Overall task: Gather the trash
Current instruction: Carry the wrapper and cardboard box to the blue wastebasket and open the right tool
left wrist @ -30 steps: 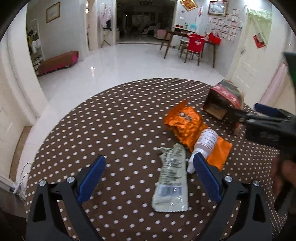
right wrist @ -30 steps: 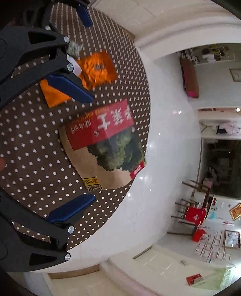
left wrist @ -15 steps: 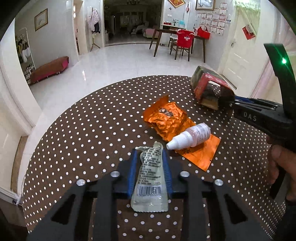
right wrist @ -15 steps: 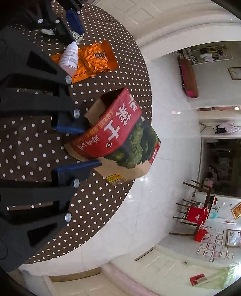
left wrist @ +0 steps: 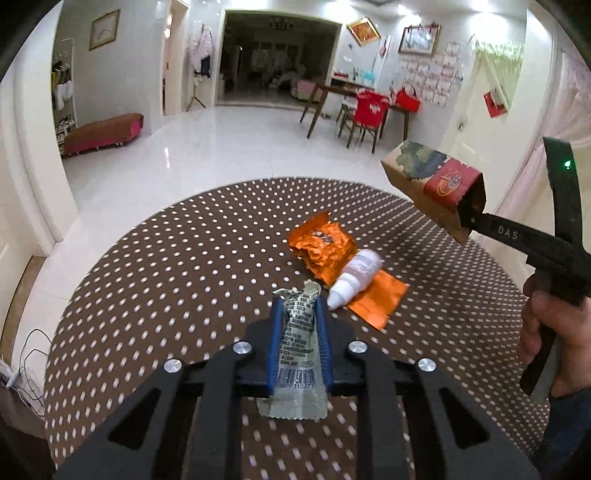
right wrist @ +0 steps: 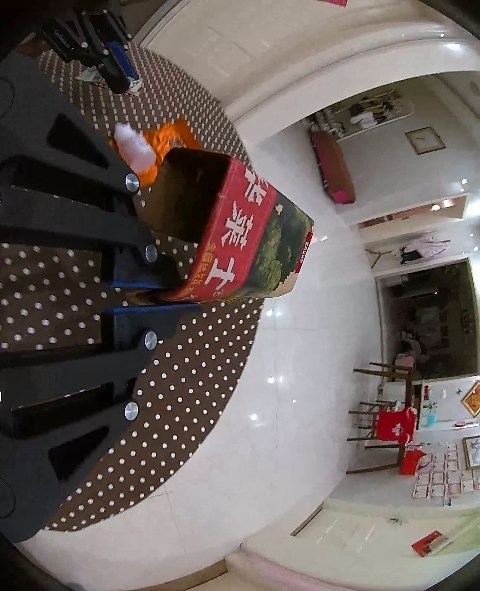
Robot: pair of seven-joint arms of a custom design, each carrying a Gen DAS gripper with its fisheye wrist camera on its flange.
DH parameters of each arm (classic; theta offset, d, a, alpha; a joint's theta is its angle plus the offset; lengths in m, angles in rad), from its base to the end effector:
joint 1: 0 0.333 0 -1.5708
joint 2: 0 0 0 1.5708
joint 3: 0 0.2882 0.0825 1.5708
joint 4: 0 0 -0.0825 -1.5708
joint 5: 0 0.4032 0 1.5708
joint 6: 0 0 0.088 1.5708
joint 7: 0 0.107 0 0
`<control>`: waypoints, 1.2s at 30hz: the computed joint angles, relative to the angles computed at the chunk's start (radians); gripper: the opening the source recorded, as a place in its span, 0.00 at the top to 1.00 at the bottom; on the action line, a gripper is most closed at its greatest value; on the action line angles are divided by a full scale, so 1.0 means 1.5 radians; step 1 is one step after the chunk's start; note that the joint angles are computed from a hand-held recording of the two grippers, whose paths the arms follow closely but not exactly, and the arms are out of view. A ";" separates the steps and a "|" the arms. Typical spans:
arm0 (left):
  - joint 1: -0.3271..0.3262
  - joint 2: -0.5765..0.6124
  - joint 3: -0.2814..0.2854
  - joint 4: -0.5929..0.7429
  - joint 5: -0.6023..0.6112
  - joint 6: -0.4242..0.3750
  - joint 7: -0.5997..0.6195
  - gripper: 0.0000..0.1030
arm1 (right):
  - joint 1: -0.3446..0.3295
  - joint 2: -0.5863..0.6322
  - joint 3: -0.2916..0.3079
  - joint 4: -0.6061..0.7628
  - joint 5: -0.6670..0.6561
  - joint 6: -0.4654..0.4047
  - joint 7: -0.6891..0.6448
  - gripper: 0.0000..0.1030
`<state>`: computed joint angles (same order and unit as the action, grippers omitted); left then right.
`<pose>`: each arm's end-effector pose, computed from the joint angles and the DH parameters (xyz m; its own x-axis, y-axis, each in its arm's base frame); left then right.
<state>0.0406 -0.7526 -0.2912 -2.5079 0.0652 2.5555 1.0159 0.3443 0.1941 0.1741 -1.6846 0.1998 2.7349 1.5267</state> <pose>0.4031 -0.1226 0.5814 0.1977 -0.9707 0.1368 -0.6627 -0.2352 -0.7110 0.6021 0.3237 0.5535 0.4566 -0.8693 -0.1894 -0.6460 -0.1776 -0.7424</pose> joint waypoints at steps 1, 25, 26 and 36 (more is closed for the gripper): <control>-0.003 -0.015 -0.004 -0.005 0.001 -0.003 -0.004 0.83 | -0.010 -0.018 0.010 -0.017 0.033 0.005 -0.027 0.94; -0.062 0.097 -0.160 0.180 0.070 0.062 -0.126 0.83 | 0.008 -0.407 -0.195 -0.367 0.224 -0.006 -0.219 0.94; -0.066 0.108 -0.163 0.188 0.077 0.065 -0.132 0.83 | 0.006 -0.419 -0.205 -0.378 0.221 -0.007 -0.219 0.94; -0.083 0.323 -0.228 0.334 0.215 0.082 -0.232 0.83 | -0.053 -0.464 -0.258 -0.461 0.150 -0.026 -0.179 0.93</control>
<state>-0.0837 -0.2687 -0.6333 -2.0074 0.3884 2.6779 0.6676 0.2650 -0.5016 -0.2130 -2.3758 0.4244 2.6953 1.2586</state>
